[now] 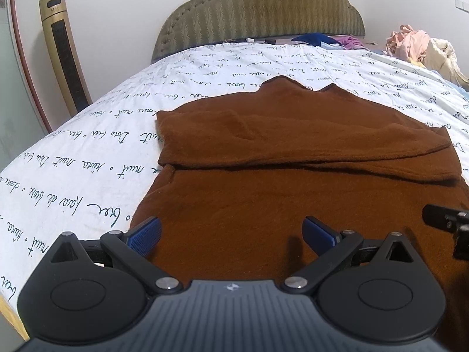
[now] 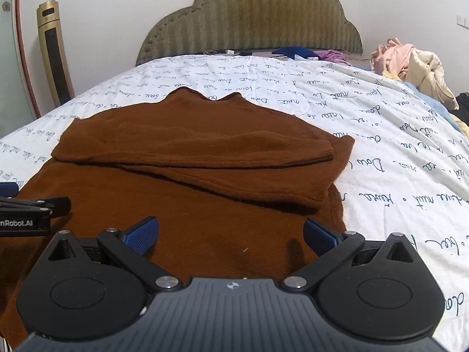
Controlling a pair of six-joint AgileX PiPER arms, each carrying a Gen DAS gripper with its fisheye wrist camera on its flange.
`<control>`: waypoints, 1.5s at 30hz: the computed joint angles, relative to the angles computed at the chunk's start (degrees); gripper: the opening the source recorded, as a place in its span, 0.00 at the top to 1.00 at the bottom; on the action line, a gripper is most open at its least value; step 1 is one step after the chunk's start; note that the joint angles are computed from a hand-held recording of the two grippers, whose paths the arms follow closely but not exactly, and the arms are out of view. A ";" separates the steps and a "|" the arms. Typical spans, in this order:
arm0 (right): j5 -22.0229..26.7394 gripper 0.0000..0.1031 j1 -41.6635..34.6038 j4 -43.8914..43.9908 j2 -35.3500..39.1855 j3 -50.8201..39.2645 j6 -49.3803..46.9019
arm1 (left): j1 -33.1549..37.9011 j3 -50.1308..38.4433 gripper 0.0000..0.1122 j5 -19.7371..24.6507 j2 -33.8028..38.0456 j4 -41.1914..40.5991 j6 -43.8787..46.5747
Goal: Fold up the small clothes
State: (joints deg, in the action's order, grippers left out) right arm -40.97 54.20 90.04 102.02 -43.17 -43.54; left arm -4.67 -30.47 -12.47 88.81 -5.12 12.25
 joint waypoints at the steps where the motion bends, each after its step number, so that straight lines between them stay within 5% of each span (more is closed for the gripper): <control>1: 0.17 0.00 -0.10 -0.20 -0.27 0.26 0.39 | 0.13 0.11 0.08 -0.13 0.00 0.21 0.00; 4: 1.07 0.00 -0.22 -0.77 -0.66 0.44 0.74 | 0.22 0.28 0.08 0.12 -0.25 -0.68 1.08; 19: 0.61 0.00 2.81 3.62 0.84 -2.74 -7.21 | 3.14 1.03 0.08 2.63 -2.38 20.71 -17.42; 28: 2.34 0.00 2.18 2.49 0.50 -1.58 -5.58 | 1.85 1.75 0.08 1.66 -2.34 11.90 -8.38; 33: 4.15 0.00 1.73 0.63 -0.81 -0.27 -4.89 | 2.61 1.84 0.08 1.31 -2.76 16.59 -11.93; 36: 3.26 0.00 0.64 -1.06 -2.48 1.51 -2.97 | 2.81 1.27 0.08 0.68 -2.44 10.42 -5.22; 42: 9.64 0.00 -11.20 -16.31 -8.07 6.40 11.64 | 4.21 -0.67 0.08 2.70 -2.65 13.85 -10.19; 45: 13.40 0.00 -16.92 -20.74 -7.86 4.75 14.08 | 2.85 -0.68 0.08 2.49 -2.26 4.86 -1.30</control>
